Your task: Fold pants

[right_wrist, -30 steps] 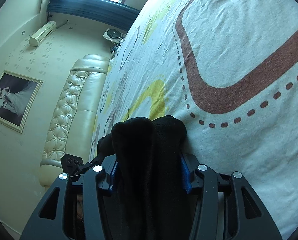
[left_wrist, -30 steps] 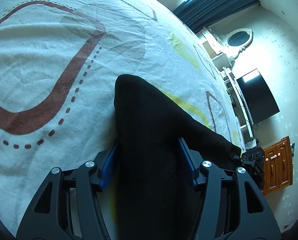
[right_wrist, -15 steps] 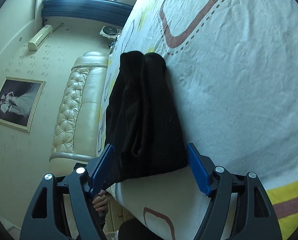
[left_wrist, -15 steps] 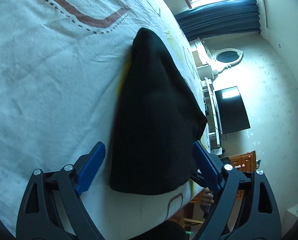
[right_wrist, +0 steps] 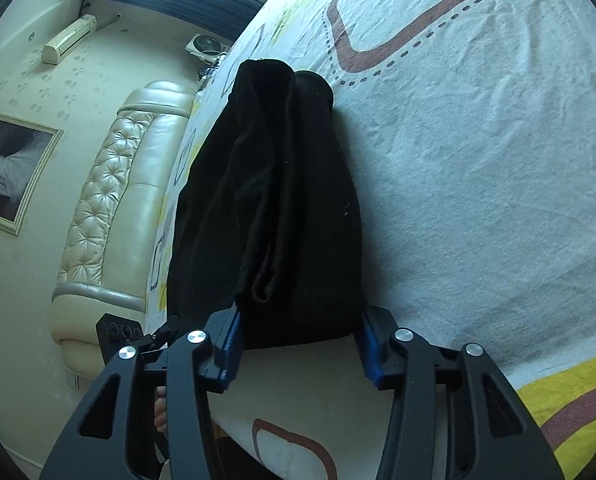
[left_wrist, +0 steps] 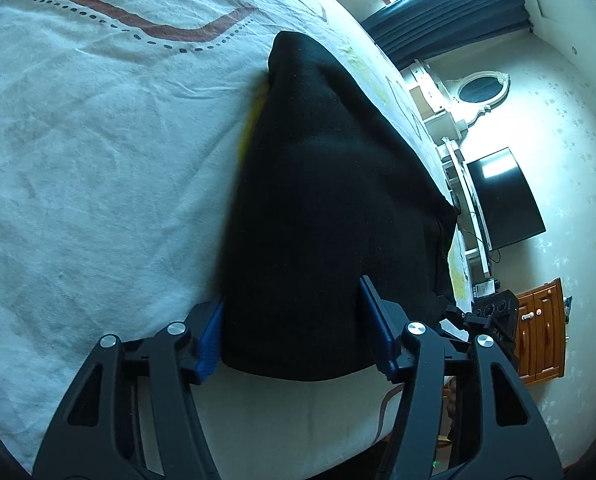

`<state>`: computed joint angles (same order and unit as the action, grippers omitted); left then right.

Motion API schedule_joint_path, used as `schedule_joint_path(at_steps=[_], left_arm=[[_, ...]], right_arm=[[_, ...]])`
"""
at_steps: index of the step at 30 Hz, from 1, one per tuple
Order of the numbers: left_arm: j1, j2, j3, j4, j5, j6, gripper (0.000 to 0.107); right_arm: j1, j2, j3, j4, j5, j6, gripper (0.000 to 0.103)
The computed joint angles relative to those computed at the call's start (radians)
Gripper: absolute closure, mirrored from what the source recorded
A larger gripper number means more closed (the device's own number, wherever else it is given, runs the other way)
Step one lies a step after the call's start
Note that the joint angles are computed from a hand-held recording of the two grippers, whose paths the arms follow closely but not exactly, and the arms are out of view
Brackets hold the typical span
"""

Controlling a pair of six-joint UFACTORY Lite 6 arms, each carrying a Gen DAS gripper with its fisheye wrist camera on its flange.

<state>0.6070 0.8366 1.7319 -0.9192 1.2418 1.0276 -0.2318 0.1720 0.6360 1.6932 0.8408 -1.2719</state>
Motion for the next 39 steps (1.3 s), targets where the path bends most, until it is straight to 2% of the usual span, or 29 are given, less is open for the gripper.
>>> schedule_joint_path(at_steps=[2,7,16,39], left_arm=[[0.005,-0.006,-0.005,0.000,0.000,0.011,0.056],[0.010,0.011,0.036,0.011,0.014,0.004,0.061],[0.001,-0.004,0.015,0.019,-0.019,0.008,0.061],[0.007,0.004,0.037,0.042,-0.008,-0.013,0.061]], right_arm=[[-0.011,-0.007,-0.012,0.008,0.016,-0.005,0.060],[-0.043,-0.028,-0.037,-0.006,0.052,-0.009,0.063],[-0.112,-0.030,-0.056,-0.071,0.095,-0.014,0.064],[-0.082,-0.077,-0.089,-0.070,0.073,0.012,0.064]])
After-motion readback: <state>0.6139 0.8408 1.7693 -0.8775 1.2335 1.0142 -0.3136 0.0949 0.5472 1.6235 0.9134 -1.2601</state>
